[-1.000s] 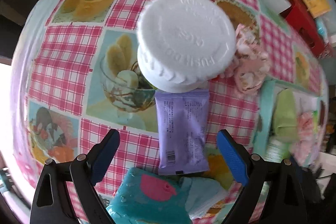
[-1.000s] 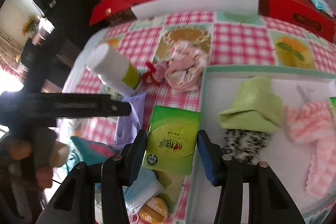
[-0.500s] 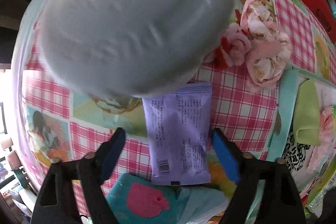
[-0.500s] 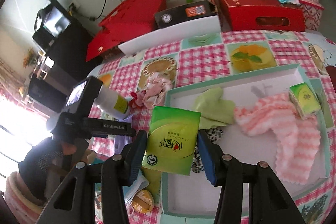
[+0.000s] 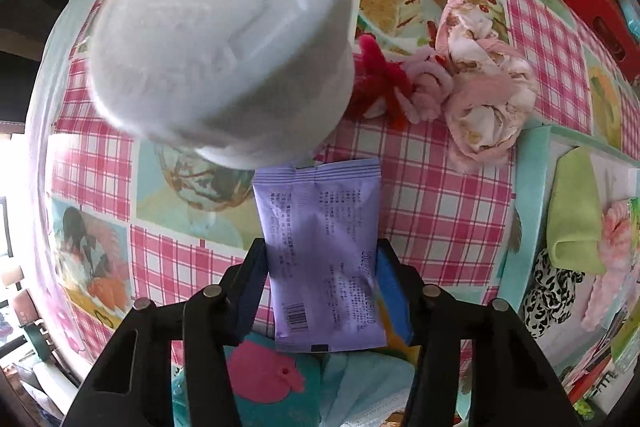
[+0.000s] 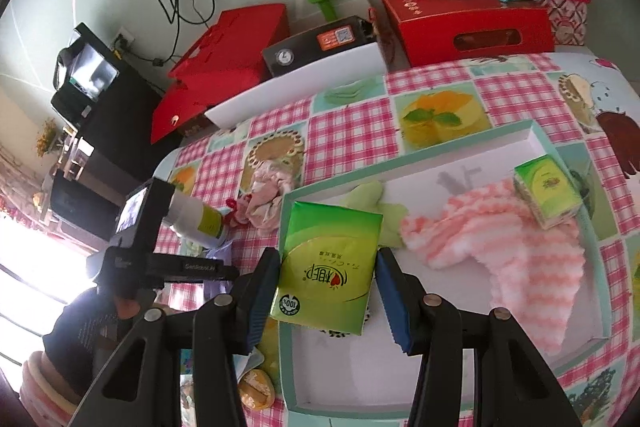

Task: Organize soft objects
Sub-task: 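Grasp purple packet with left tool while right tool lifts green tissue pack, then carry purple packet and green tissue pack over the white tray with both tools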

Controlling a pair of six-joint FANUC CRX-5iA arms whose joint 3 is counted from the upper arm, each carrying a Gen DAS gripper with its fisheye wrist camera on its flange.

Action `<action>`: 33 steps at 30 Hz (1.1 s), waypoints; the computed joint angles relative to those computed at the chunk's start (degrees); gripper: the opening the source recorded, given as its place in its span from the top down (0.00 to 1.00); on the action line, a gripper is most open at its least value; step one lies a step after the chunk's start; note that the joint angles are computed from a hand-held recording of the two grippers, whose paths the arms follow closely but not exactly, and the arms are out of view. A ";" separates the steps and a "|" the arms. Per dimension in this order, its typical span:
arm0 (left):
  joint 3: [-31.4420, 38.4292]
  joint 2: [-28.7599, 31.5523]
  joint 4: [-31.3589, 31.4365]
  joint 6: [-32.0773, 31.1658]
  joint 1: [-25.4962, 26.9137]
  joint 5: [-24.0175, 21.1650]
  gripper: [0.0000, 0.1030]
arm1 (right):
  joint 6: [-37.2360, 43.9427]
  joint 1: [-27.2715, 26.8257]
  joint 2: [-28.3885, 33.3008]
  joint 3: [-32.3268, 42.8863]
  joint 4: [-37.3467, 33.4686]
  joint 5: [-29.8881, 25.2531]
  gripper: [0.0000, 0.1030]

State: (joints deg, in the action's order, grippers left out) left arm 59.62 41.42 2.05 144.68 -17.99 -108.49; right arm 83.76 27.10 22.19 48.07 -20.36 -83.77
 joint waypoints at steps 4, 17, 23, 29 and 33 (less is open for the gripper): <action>-1.16 -1.89 -0.95 1.44 -1.13 2.39 0.47 | -0.33 -0.40 -0.06 0.05 0.43 0.54 0.50; 9.33 -3.46 -10.09 2.19 -6.70 5.96 0.47 | -1.17 -1.39 -1.16 -0.33 2.17 2.86 0.50; 3.56 -10.63 -12.97 0.90 -8.26 12.73 0.47 | -1.93 -1.32 -2.68 -1.88 5.59 5.98 0.50; 9.50 -9.26 -18.02 -0.13 -11.82 13.02 0.47 | -3.52 -2.02 -3.91 -3.13 7.93 8.66 0.50; 14.93 -6.29 -20.11 -1.71 -13.77 12.06 0.47 | -4.36 -2.66 -3.69 -2.77 8.73 9.03 0.50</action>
State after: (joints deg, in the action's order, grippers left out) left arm 74.55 35.13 -18.06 142.97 -31.76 -96.43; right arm 79.40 24.44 18.50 45.30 -11.63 -74.74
